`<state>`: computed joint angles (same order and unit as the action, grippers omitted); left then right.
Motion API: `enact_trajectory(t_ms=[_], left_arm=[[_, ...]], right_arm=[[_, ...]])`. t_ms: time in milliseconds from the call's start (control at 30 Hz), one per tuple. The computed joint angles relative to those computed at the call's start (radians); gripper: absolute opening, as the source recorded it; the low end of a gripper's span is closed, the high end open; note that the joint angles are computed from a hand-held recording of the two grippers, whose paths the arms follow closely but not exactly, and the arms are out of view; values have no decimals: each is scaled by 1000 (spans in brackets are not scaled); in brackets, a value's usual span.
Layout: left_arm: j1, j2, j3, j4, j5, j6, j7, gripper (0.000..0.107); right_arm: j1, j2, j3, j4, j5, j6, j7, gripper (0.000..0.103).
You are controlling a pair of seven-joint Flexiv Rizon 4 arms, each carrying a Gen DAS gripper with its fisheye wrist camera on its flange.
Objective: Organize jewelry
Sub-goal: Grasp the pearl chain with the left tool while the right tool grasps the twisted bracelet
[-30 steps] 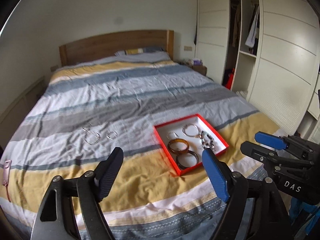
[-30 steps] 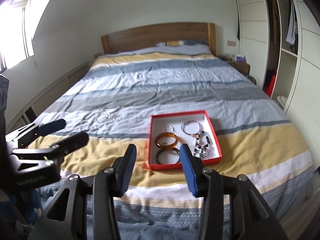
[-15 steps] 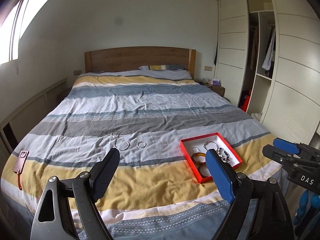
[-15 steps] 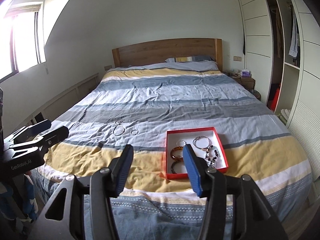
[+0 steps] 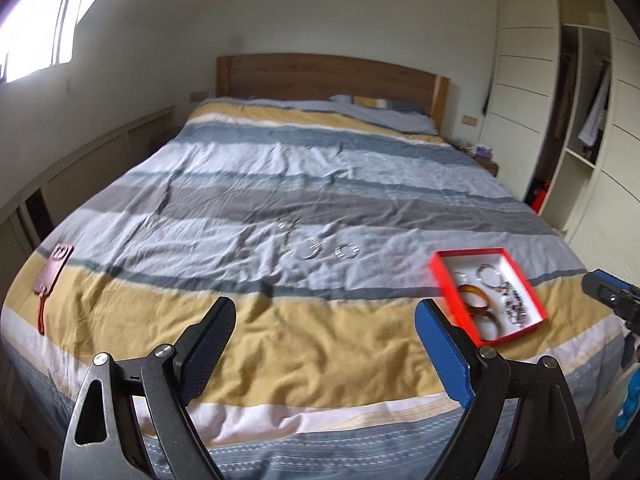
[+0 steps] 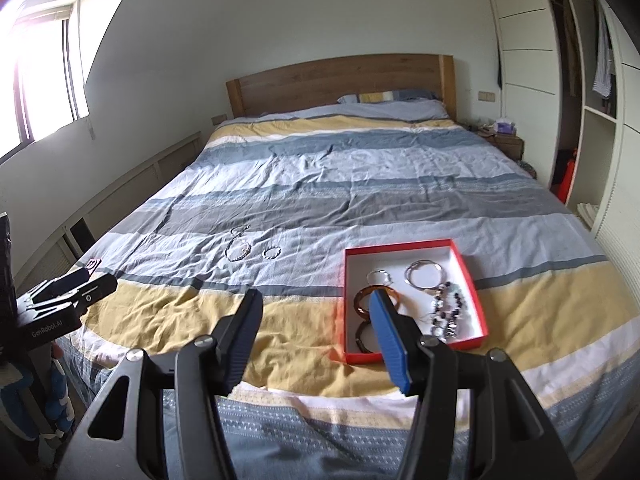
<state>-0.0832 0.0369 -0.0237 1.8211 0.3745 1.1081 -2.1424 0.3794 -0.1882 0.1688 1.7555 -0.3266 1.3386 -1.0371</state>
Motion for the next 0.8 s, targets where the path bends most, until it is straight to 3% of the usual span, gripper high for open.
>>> enact_trajectory(t_ms=[267,467,800], left_arm=[[54,-101,55,26,-139,46,83,89],[78,-238,61,-44,-283,57,230,76],[111,-550,45,-383,-488,-27,422,80]], right_arm=[[11,-193,59,-235,123,-108,-172,54],[41,-370,66,-465,179,-217,-251,54],[117,-722,46,-996,234,-482,-356,54]])
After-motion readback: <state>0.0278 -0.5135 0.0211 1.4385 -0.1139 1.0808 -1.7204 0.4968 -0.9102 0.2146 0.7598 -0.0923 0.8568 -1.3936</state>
